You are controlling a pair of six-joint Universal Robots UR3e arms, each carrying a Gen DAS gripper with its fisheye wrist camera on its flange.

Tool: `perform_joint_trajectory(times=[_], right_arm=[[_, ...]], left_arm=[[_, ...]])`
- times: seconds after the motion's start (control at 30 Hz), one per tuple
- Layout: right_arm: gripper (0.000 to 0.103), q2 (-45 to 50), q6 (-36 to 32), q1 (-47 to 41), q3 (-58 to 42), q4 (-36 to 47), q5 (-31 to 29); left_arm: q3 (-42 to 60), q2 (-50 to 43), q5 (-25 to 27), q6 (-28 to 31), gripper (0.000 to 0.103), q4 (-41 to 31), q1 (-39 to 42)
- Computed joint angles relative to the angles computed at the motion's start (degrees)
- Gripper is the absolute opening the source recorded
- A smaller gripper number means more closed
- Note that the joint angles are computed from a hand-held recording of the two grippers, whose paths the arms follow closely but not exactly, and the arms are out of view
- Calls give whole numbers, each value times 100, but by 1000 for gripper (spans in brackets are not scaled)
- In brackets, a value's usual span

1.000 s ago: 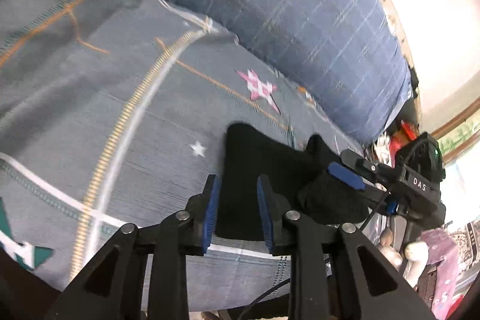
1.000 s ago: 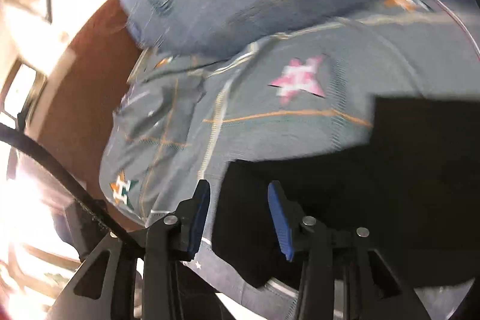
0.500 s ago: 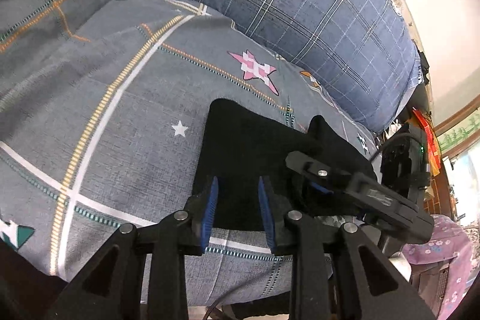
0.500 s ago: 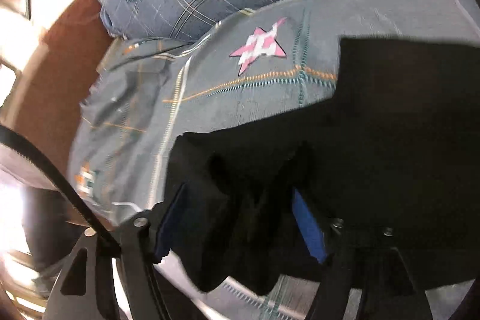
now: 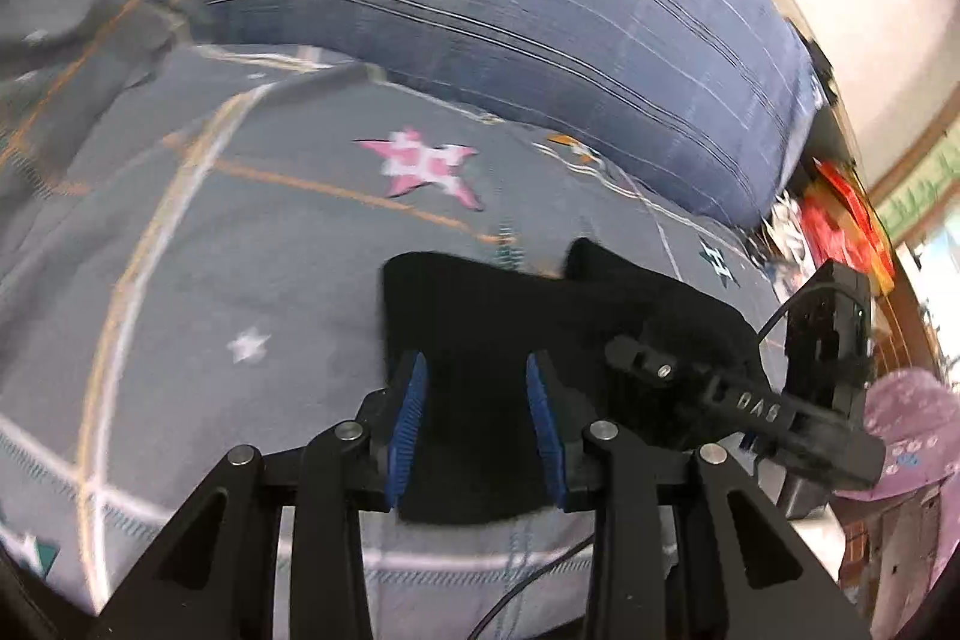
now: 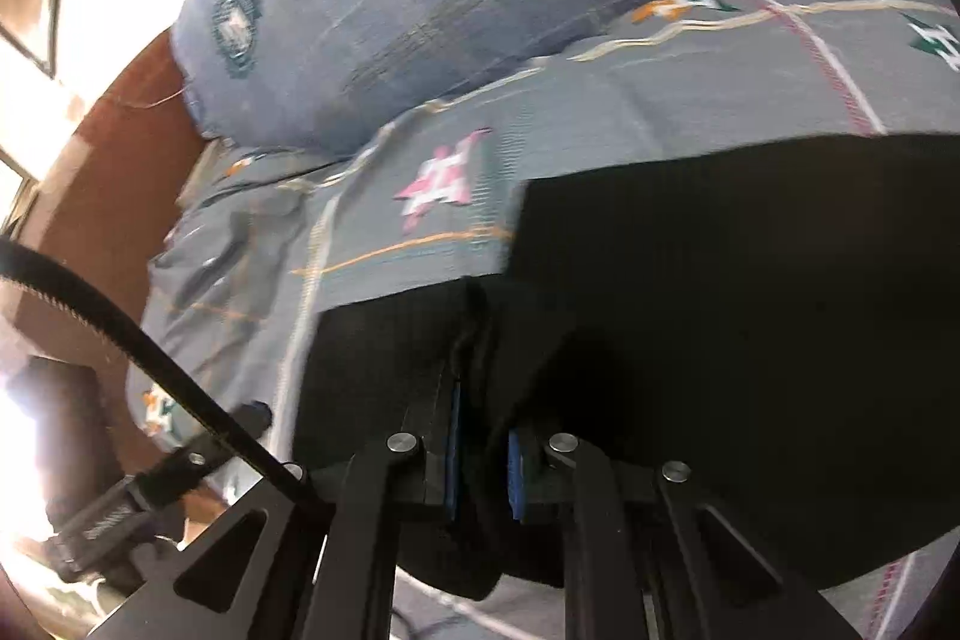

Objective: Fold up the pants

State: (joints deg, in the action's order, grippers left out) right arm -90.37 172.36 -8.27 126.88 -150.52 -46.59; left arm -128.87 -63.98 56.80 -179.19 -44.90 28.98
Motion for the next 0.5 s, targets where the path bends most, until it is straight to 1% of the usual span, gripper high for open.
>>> perform_joint_trajectory(times=[0.07,0.13,0.2,0.27,0.33,0.4,0.43,0.47,0.5], right_arm=[[13,128,91,-48,101,-335,-118],[18,234,143,-118,198,-573,-223],[18,337,-17,-438,281,-434,196],[23,156,-210,-695,314,-16,410],[32,-226,-194,-894,493,-27,474],[34,-778,-317,-1291,733,199,921],[38,-1045,-484,-1511,780,555,1305],[41,-1160,-632,-1610,776,849,1556],[52,-1212,-919,-1683,698,1355,1859]], left_arm=[[117,-832,283,-358,34,784,-430],[175,-1414,593,-644,34,1269,-682],[-101,-1550,646,-721,35,1980,-725],[-157,-1583,832,-684,35,2192,-856],[-198,-1631,1046,-614,40,2409,-1037],[-239,-1690,1218,-591,44,2624,-1184],[-252,-1712,1291,-607,46,2711,-1246],[-296,-1742,1380,-634,47,2859,-1320],[-343,-1785,1450,-666,48,3018,-1382]])
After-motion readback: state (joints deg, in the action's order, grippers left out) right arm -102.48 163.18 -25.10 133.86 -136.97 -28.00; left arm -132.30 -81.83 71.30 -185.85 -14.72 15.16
